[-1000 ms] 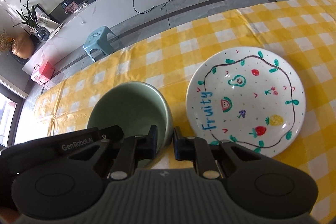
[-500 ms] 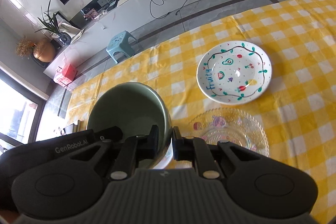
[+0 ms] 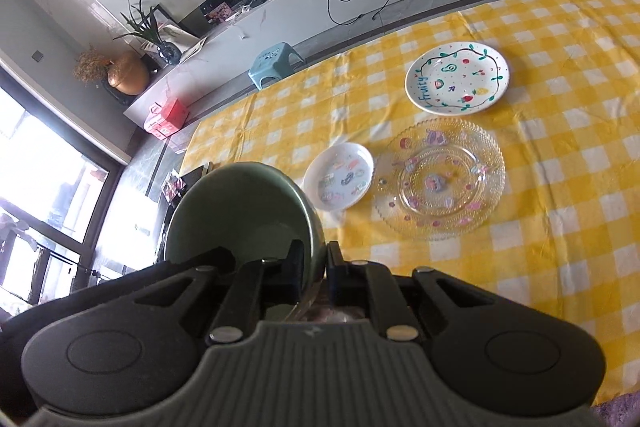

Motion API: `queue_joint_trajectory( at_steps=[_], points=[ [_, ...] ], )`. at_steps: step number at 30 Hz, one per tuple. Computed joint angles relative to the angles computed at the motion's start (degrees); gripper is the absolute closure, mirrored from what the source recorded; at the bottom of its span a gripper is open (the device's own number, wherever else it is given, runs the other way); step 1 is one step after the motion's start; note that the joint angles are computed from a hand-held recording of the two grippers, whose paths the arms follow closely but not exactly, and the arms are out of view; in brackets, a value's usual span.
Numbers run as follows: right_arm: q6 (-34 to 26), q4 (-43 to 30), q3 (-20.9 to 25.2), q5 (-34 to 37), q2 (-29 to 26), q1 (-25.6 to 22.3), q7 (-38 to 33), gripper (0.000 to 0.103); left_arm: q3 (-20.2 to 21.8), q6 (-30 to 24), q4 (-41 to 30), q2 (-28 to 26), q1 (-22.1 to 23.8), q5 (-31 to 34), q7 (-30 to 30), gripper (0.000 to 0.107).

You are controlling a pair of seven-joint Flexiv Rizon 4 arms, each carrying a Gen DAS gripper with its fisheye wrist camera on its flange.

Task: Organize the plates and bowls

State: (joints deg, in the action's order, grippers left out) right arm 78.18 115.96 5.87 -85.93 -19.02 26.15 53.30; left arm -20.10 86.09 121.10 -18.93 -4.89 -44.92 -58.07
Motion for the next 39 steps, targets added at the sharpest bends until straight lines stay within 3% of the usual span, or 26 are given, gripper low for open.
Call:
queue_joint_trajectory(
  at_steps=[4,10,19,28,39],
  points=[
    [0.6,1.1,0.7,-0.6,0.4,0.3,0.2,0.094,-2.9,0.9,3.6,1.9,1.8,-6.4,2.9,0.096],
    [3.9,1.9,1.1,-0.9,-1.1,0.0,0.8,0.095,-1.2,1.5,6.9,3.0,-0.2,-10.0,5.2,0.095],
    [3.2,2.7,0.0,8.5,-2.8,3.6,-7.3,0.095,1.7,-0.2,7.5,2.1,-2.4,-11.5,6.3,0.095],
    [-0.8,2.3,-1.3,19.3,-3.7,7.9,-18.4,0.097,3.5,-0.2,7.3,0.7,-2.7,-5.6,3.8,0.094],
    [-6.9,1.4,-2.0,22.1,-3.5,10.8,-24.2,0.097,2.7,1.4,7.3,-0.2,-0.6,4.3,-0.9,0.093]
  ],
)
